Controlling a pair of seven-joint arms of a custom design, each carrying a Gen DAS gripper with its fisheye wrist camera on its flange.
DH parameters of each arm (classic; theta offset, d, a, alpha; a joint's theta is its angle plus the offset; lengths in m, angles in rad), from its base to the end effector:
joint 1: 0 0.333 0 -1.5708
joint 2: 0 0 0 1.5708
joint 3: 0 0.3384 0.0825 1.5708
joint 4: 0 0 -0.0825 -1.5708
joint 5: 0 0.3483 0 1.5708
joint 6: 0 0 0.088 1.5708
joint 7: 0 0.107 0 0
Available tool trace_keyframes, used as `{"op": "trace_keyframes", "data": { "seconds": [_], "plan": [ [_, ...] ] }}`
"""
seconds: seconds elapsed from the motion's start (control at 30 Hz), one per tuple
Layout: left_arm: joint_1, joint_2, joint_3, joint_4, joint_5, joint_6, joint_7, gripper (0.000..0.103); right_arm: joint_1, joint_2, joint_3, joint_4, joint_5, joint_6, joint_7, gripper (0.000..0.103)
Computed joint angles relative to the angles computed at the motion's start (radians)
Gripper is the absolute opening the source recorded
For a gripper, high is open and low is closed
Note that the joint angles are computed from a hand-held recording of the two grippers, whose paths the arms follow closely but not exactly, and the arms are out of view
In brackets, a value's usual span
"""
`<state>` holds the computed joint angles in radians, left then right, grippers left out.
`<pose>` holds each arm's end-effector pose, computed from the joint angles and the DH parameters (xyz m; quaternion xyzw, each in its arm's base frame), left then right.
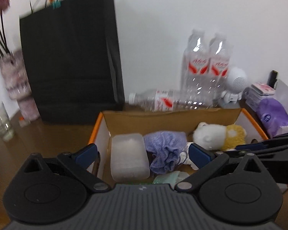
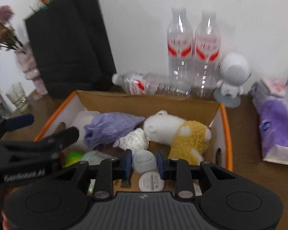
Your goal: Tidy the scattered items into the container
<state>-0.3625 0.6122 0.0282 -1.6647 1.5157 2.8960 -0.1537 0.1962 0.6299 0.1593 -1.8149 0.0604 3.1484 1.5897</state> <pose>0.6196 -0.2814 0.3197 -0.6315 0.6472 -0.2998 0.3039 0.6543 0.2161 0.3226 -0.7286 0.5889 -0.1546 0.3137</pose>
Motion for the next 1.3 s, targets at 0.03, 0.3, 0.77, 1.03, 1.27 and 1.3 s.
{"op": "trace_keyframes", "data": {
  "seconds": [0.03,0.3,0.77,1.03,1.27,1.3],
  "plan": [
    [0.022,0.013,-0.013,0.011,-0.035,0.029,0.035,0.103,0.011,0.021,-0.013,0.038,-0.001,-0.033,0.005,0.027],
    [0.044,0.042,-0.028,0.028,-0.328,0.036,0.292,0.103,0.111,0.134,-0.137,0.228,-0.024,-0.163,0.086,0.028],
    [0.045,-0.077,-0.075,-0.11,-0.743,-0.099,0.664,0.103,0.131,-0.051,-0.178,0.059,-0.092,-0.259,0.226,0.073],
    [-0.014,-0.222,-0.059,-0.243,-0.838,-0.106,0.712,0.103,0.121,-0.268,-0.136,-0.175,-0.08,-0.227,0.234,0.08],
    [-0.02,-0.348,-0.099,-0.314,-0.809,-0.17,0.692,0.103,0.14,-0.418,-0.132,-0.293,-0.126,-0.208,0.283,0.082],
    [-0.015,-0.367,-0.109,-0.329,-0.804,-0.173,0.695,0.103,0.133,-0.434,-0.124,-0.31,-0.12,-0.2,0.278,0.082]
  ]
}}
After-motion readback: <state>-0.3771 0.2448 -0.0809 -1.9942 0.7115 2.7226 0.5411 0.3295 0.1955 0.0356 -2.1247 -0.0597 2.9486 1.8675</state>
